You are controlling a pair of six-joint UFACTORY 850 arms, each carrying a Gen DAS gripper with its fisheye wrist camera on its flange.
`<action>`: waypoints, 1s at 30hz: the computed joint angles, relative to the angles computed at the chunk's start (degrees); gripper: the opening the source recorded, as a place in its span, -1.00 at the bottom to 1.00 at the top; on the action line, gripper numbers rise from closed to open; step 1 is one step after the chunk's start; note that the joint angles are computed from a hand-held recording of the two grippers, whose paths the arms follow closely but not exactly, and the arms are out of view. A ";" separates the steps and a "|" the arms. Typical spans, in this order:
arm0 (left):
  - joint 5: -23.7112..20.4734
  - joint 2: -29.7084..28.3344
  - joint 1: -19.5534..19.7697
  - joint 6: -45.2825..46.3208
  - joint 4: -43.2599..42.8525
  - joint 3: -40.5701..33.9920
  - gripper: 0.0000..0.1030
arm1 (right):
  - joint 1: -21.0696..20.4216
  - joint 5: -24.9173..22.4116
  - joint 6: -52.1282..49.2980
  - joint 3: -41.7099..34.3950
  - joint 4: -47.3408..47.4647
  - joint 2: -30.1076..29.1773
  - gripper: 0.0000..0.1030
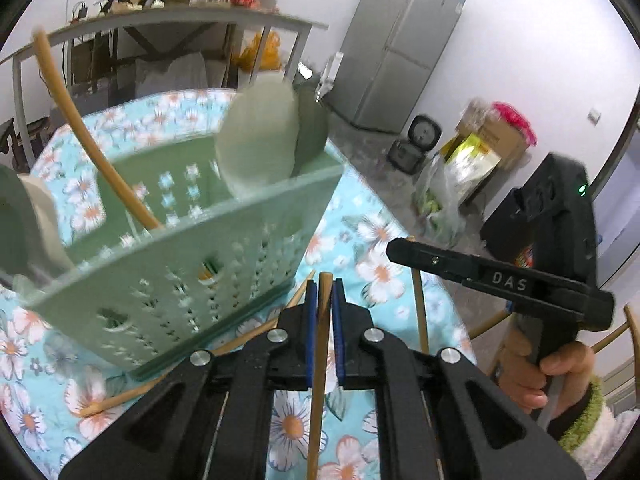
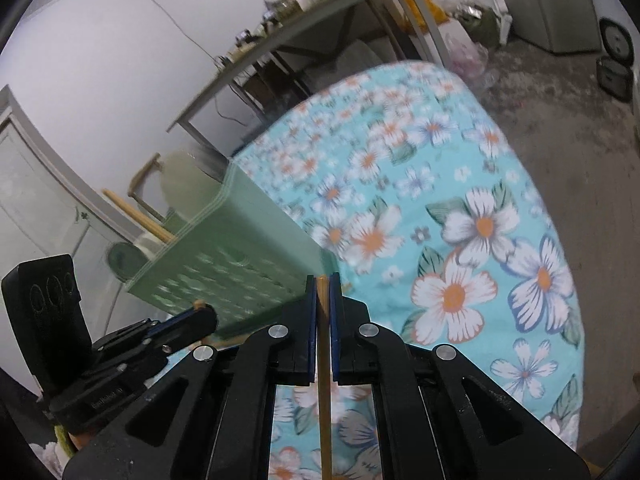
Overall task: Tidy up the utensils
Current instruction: 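Lift the chopstick above the holder with the left tool while the right tool raises its chopstick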
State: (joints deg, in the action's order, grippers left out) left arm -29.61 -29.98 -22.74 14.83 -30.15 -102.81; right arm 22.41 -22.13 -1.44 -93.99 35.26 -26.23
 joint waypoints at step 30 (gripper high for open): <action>19.12 17.98 6.06 32.27 -30.58 6.54 -0.88 | 0.58 4.48 -18.26 -0.89 15.04 4.75 -0.92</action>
